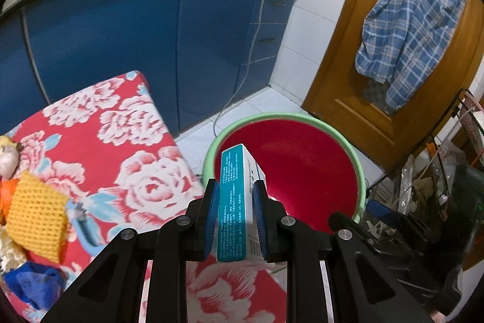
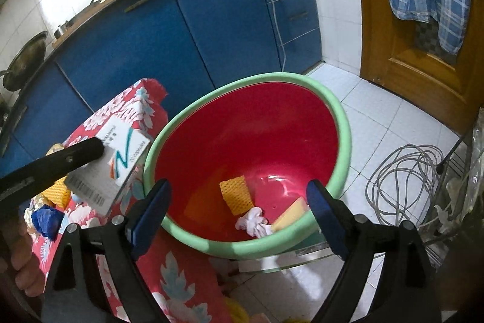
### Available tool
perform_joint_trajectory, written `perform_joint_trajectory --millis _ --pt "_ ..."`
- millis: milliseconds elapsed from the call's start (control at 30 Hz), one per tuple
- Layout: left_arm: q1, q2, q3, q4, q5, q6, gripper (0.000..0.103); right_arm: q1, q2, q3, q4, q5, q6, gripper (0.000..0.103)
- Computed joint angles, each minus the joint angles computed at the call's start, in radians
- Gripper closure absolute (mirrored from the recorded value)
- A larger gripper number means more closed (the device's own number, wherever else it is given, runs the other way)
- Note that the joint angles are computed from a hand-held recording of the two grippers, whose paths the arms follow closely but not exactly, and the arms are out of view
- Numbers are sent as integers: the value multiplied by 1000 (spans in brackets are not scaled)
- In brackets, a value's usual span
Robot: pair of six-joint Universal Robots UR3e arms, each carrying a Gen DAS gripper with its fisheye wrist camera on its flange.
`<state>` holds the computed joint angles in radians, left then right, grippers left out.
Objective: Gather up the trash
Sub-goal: 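Carry the sponge and box over the red bucket and open both tools, then move both open tools back over the table items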
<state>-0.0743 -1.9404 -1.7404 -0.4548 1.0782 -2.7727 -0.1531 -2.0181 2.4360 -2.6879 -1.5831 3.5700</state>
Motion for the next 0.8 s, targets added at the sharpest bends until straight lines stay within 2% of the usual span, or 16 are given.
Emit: perform_joint_trajectory --millis 233,333,367,800 --pt "-47 -65 43 21 -3 -22 77 -13 -88 26 52 -16 3 13" --pt "-52 -64 35 40 8 -36 59 -29 -125 37 80 -8 4 13" --pt "-54 -62 30 50 13 -41 56 -30 -132 39 85 -8 5 13" --pt "14 29 -52 32 15 -34 56 25 -176 26 128 -33 48 13"
